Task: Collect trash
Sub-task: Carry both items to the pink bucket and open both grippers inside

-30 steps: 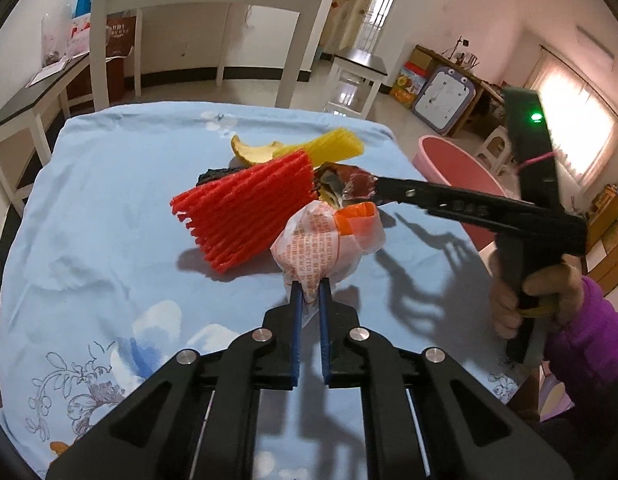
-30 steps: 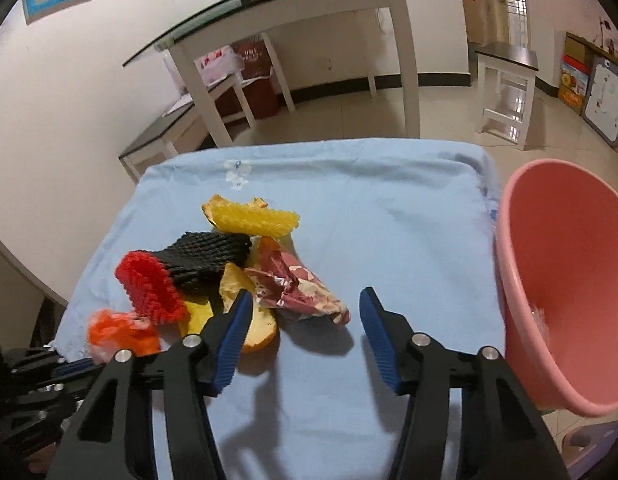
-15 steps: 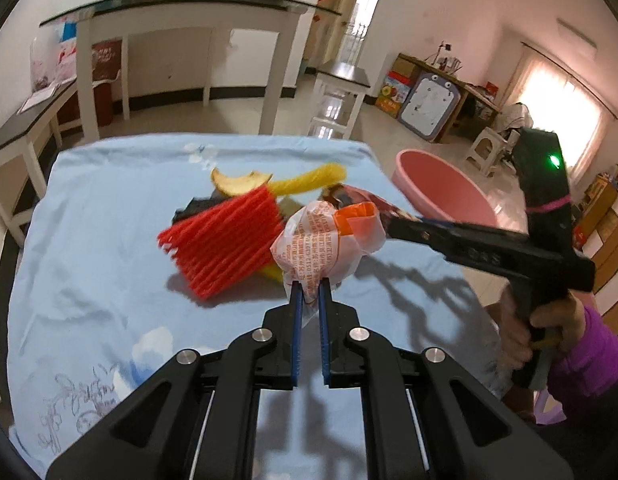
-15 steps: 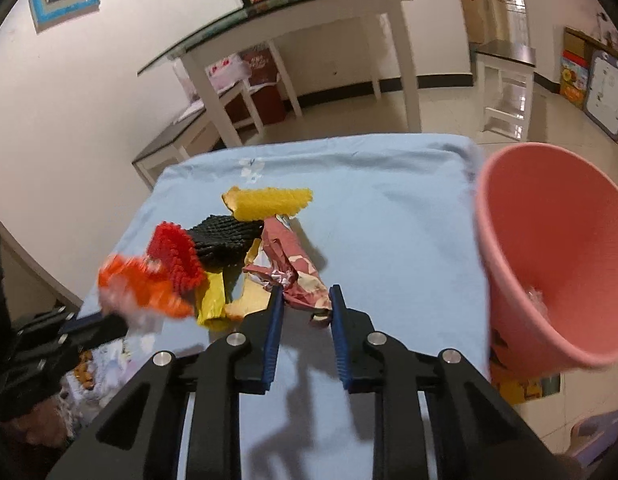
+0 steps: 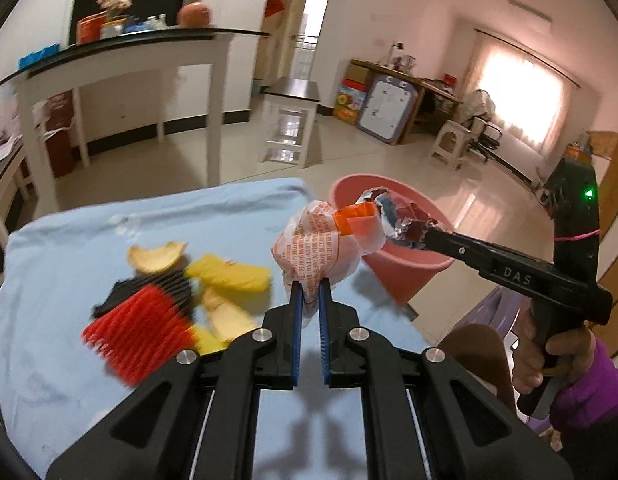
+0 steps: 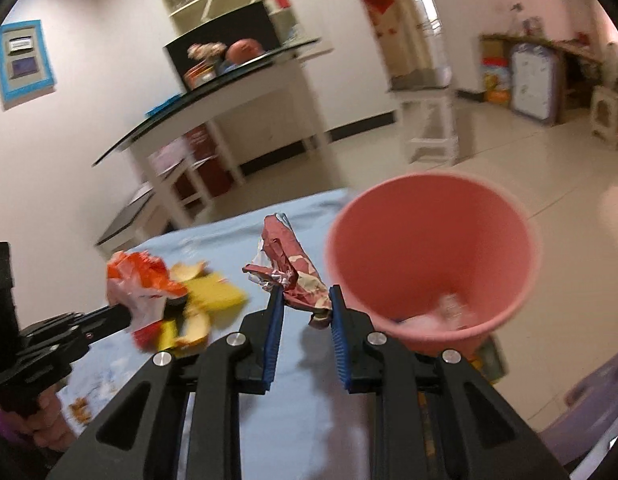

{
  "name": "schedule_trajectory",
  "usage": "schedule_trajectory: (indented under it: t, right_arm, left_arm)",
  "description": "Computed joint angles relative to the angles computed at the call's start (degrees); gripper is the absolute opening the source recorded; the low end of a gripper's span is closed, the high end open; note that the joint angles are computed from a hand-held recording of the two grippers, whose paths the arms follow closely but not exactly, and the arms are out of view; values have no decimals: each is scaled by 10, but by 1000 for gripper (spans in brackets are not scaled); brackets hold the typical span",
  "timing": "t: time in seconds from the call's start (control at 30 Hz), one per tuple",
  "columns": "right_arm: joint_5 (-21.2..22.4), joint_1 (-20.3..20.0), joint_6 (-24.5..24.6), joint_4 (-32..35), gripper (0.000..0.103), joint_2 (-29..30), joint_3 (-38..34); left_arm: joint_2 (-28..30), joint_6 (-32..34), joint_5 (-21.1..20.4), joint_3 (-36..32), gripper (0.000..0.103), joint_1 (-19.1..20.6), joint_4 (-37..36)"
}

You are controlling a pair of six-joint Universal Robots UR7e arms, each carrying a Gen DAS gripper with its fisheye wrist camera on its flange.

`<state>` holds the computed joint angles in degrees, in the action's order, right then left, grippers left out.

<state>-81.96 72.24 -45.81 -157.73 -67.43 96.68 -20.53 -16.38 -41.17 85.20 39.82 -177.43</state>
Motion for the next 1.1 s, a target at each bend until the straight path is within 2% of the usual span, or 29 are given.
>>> schedule_trajectory:
  t: [0.13,0.37,0.7,0.87,0.9,0.97,1.03,1.1]
  right_arm:
    - [-16,-8,16,-49,23,7,-14]
    - [-25,-22,50,-48,23,27,-57]
    - [-28,-36,71,-25,24,69,-127]
    - [-33,-37,70,-8,30,92,-162]
    - [-34,-37,69,-7,31,96,-168]
    - [-38,-36,67,6,42,108,-186]
    - [-41,-34,68,18,44,115,-198]
    - [-43,-32,63,29,44,119,-205]
  left_arm:
    - [34,23,-23,-66,7,9,28]
    - [105,58,-54,-206,7,27,88]
    - [215,37,-90,-426,7,57,226]
    - [267,13,-92,-524,7,67,292]
    - [273,10,-91,-537,12,67,303]
    - [280,3,-92,-554,16,70,324]
    - [278,3,-91,-548,25,70,321]
    - [276,12,-85,-542,29,68,313]
